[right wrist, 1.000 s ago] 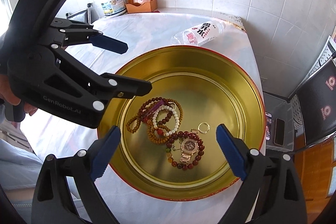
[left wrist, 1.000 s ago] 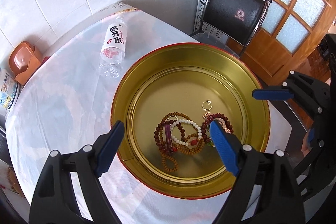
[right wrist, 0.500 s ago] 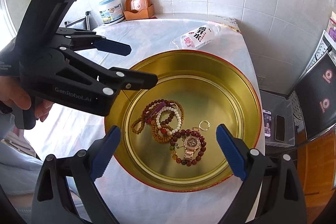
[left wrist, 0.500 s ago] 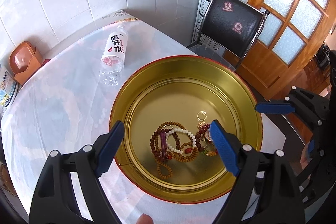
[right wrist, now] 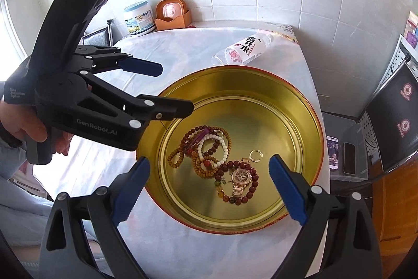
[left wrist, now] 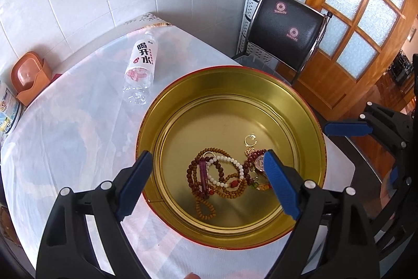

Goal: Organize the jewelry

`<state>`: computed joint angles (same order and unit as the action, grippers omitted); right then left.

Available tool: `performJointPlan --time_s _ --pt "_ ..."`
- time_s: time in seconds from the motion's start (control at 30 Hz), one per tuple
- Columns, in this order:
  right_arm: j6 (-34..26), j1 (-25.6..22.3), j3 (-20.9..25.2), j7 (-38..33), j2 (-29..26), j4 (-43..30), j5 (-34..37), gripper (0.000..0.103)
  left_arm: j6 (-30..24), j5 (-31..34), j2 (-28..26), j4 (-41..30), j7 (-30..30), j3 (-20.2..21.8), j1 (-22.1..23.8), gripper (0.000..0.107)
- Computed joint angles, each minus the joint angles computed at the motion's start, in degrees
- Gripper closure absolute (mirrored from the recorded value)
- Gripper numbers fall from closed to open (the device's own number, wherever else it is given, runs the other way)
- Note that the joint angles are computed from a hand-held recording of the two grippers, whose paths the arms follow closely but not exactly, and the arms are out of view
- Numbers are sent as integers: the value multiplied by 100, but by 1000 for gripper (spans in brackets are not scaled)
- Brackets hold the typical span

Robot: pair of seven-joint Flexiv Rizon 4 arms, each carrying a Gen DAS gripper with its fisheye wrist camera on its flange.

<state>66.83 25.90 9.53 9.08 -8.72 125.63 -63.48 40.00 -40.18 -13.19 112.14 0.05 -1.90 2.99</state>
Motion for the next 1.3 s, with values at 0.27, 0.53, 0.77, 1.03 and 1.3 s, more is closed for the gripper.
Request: performJointPlan --time_s 0.27,0.53,0.77,1.03,1.3 --pt "-22 28 -5 -89 -21 -22 33 10 0 56 10 4 -109 25 11 22" --pt "-30 24 2 -112 -16 -28 45 10 -25 116 15 8 -145 34 19 22" --pt "-35 32 0 -109 -20 -32 37 10 -12 117 29 24 -149 36 17 22" --pt "-23 23 1 -114 -16 -29 29 10 -6 100 63 60 -101 44 14 22" --pt "-27 27 6 -100 -10 -25 19 10 -15 100 71 64 -99 50 12 22"
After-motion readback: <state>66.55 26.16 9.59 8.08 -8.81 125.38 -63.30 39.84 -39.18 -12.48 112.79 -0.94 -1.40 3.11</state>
